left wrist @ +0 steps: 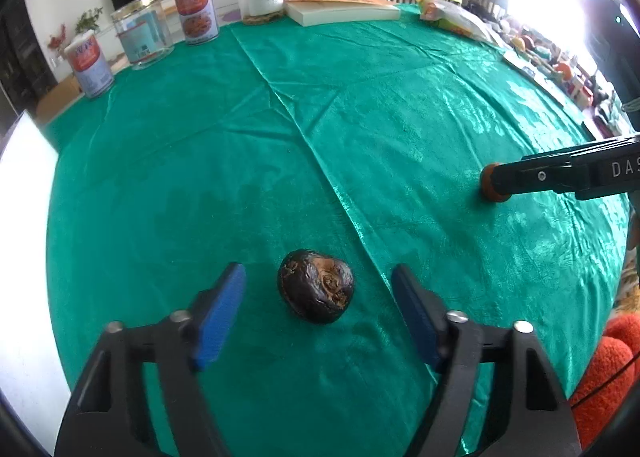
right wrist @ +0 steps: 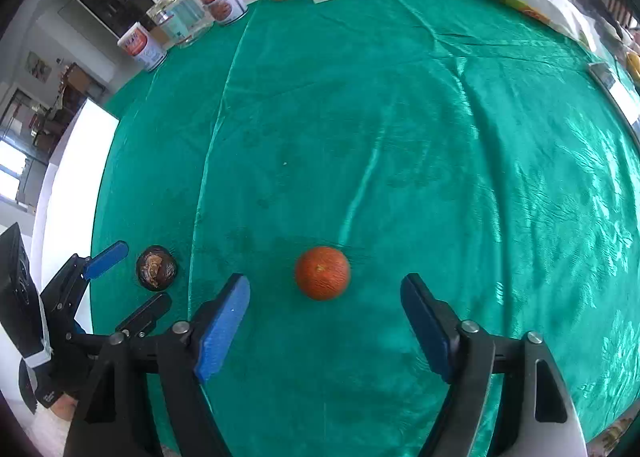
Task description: Organize fruits
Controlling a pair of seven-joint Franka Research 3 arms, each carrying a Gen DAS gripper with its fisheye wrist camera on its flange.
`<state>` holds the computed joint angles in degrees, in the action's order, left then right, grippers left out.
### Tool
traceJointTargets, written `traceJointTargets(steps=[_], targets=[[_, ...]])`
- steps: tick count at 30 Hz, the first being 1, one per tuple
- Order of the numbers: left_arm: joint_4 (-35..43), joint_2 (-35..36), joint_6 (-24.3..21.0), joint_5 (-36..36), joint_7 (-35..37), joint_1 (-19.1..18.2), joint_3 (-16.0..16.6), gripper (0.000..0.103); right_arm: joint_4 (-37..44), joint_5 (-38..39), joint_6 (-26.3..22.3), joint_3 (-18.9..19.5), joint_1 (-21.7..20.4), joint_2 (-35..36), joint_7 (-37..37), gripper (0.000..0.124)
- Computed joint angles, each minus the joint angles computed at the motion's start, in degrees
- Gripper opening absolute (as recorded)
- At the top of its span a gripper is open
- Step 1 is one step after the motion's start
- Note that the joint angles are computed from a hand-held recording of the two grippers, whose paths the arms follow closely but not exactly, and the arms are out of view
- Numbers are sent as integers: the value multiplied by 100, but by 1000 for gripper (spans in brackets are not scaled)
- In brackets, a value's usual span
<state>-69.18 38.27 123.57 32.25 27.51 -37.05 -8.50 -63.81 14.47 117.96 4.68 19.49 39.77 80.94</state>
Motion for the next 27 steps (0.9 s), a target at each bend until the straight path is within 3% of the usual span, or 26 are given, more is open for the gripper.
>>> traceJointTargets(steps=[1,2,3,5,9,12,15,20,23,27], targets=[[-33,5,45,-114,5,66,-49,40,100,-88,-16,-30,78,90,50,53],[-258,-107,274,-138,-145,113,-46,40,169,-222,-27,-90,165,153,115,46],[-485,-245,414,-126,-343,126,-21,39,76,-280,72,-110,204,113,136,29],[-1069,-655,737,-65,-765,178,-7,39,-246,-297,293,-98,226,-117,157,29],[-2875,-2172,2126,192,-2010,417,-132,39,-728,56,445,208,153,-743,-219,29],[-3959,-3480,2406,631,-2852,535,-261,39,-626,739,244,605,148,-1052,-670,29],[-4844,-4813,1827,842,-3376,719,-480,39,-264,1291,-95,939,417,-1095,-1086,29],[-5986,-6432,55,149,-3374,1027,-722,39,591,1270,-817,1129,1399,-635,-1385,30],[-6807,-7108,-352,-481,-3428,1172,-649,39,1041,769,-1034,984,2080,-239,-1332,30],[-7607,-7699,-720,-1121,-3477,1307,-750,39,1921,103,-1859,760,2711,408,-1297,30]])
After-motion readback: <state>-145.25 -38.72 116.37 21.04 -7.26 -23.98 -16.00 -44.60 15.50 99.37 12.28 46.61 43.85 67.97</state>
